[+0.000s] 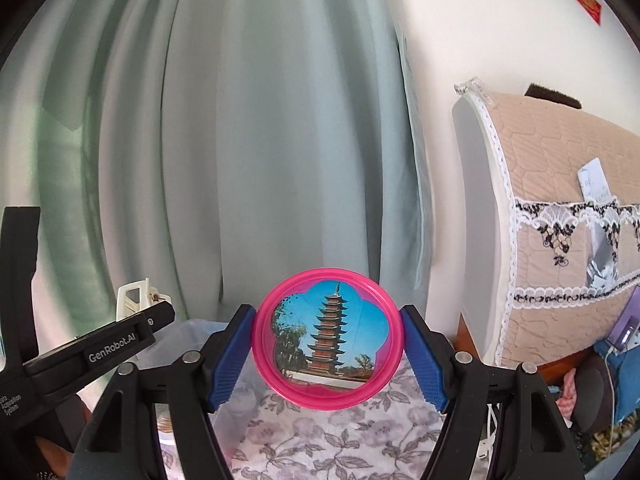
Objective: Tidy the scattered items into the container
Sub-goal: 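Lift and carry the claw clip and pink coaster over the clear box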
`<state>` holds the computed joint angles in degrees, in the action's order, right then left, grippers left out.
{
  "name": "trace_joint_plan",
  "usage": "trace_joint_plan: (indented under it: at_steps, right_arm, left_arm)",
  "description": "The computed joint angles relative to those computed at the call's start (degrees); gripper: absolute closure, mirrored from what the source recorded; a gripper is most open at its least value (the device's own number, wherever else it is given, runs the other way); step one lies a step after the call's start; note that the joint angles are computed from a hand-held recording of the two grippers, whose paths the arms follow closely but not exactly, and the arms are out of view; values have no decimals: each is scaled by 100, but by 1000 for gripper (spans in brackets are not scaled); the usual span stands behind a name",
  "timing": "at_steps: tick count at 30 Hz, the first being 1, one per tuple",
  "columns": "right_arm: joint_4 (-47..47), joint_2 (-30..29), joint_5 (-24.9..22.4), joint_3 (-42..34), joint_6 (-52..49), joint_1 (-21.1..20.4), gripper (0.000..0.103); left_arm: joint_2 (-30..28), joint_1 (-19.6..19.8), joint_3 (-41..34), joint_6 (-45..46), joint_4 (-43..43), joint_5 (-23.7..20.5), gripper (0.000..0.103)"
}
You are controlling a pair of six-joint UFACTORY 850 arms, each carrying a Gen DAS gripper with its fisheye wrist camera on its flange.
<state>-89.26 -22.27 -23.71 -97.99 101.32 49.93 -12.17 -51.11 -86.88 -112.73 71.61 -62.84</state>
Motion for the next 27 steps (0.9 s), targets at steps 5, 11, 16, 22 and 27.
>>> trace_joint_plan:
  at_steps: [5,11,16,22,27]
  right_arm:
    - [-334,47,-36,-83,206,151,28]
    - [-635,-12,19,-302,270,312,28]
    - [-660,-218,204,-656,76,421,28]
    - [-318,-559,417,-1156,-510,575,28]
    - [536,-916,575,-1669,-1520,624,28]
  left_arm:
    - [280,-96,259,-175,217,-196,53]
    - [651,-149,631,-470,400,-530,53]
    - [982,-145,988,-712,452,-843,53]
    - [1328,-45,1405,-1007,392,-952,53]
    - [1521,110,1693,-1200,282,-853,53]
